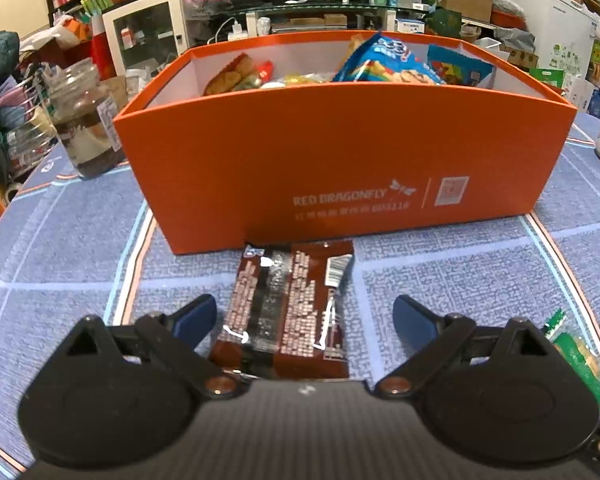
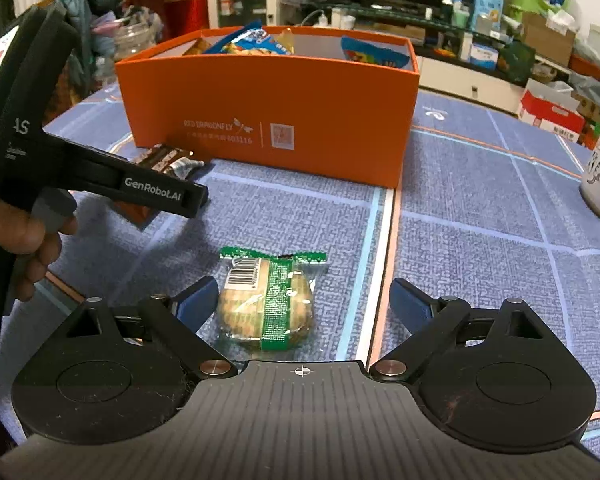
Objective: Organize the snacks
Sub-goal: 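Move the left tool to the brown chocolate bar while the right tool approaches the green-banded cookie pack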
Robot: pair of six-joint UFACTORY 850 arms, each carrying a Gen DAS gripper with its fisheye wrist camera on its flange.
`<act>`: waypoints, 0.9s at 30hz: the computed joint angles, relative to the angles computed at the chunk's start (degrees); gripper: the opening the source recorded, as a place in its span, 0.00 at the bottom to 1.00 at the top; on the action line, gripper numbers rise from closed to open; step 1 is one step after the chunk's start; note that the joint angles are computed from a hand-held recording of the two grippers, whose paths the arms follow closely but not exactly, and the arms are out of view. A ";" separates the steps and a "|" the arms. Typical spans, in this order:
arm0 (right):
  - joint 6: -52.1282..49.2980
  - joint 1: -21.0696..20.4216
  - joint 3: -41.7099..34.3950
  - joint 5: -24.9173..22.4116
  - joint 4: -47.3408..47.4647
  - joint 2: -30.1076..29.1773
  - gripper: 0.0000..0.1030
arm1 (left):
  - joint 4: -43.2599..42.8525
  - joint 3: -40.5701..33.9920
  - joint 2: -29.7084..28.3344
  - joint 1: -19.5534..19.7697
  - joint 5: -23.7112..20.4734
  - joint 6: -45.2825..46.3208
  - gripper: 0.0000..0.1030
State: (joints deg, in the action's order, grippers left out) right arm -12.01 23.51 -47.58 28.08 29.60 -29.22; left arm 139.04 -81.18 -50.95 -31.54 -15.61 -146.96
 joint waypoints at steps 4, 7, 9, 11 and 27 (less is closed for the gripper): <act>-0.19 -0.16 -0.52 -1.02 -0.05 -0.51 0.83 | 2.36 0.20 0.14 -0.01 0.35 -2.07 0.91; 0.40 -0.40 -0.90 -1.98 -0.53 -0.88 0.83 | 2.88 0.15 0.08 0.06 0.37 -3.01 0.91; 0.46 -0.46 -1.03 -2.06 -0.55 -1.03 0.83 | 2.37 -0.03 -0.01 0.12 0.48 -2.74 0.91; -0.05 -0.35 -1.04 -1.91 -0.15 -1.13 0.83 | 2.77 -0.03 0.00 0.14 0.69 -3.41 0.91; 0.89 -0.88 -1.05 -2.66 -1.98 -1.27 0.84 | 14.76 1.06 0.92 2.28 0.12 -15.60 0.86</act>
